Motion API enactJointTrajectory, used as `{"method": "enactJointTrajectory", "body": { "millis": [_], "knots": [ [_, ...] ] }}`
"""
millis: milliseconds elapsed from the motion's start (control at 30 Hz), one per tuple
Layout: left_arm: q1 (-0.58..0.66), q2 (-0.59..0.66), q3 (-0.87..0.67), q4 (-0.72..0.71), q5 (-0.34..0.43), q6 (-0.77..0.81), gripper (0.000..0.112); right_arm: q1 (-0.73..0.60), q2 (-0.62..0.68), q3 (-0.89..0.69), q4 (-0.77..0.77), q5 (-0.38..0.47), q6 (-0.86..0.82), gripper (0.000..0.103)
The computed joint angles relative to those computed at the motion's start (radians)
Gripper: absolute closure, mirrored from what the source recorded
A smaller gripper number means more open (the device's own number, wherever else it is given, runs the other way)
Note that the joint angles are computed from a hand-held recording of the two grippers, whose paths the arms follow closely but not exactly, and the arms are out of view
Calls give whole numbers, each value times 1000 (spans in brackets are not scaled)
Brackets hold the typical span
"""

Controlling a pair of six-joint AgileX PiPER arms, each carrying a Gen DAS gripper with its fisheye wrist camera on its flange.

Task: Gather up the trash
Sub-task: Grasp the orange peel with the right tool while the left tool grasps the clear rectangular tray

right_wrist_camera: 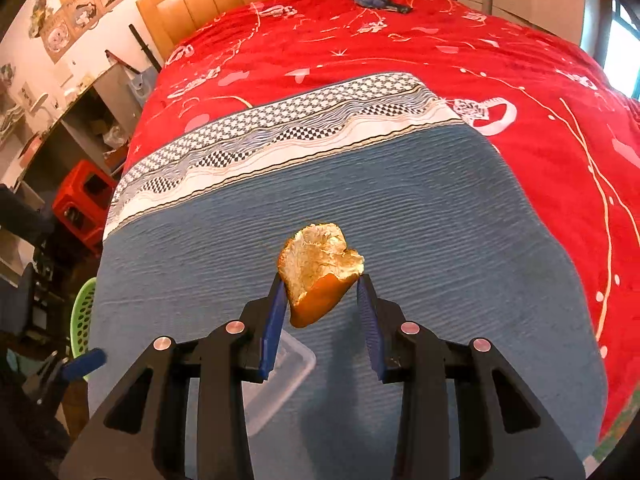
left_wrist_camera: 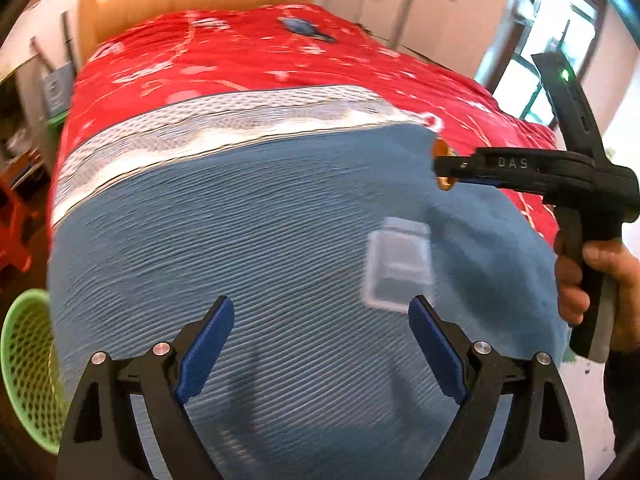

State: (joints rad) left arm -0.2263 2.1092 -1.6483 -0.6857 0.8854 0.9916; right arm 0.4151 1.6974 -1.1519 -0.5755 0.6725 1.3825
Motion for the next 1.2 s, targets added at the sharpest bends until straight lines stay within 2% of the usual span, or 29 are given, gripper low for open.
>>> {"method": "enactJointTrajectory", "body": {
  "millis": [200,333,500,633,667,833,867,1200],
  "knots": [
    [-89,69,-85,17,39,-57,27,8,-61,81,-37,-27,56,67],
    [-142,137,-167,70,51,-128,36,14,-96,128,-56,-41,89,67],
    [-181,186,-219,108,46,-176,36,22,-122,168,-71,-55,129,67],
    [-188,210,-237,120,48,-186,51,32,-131,188,-78,-63,154,67],
    [-182,209,-231,113,52,-179,60,37,-133,192,-81,-63,162,67],
    [-152,157,-156,73,12,-134,61,68,-141,193,-98,-59,199,67],
    [-145,147,-149,69,8,-130,69,74,-142,194,-103,-57,207,67],
    [-10,21,-41,-1,-38,-47,68,167,-84,86,-110,-34,209,67]
  ]
}}
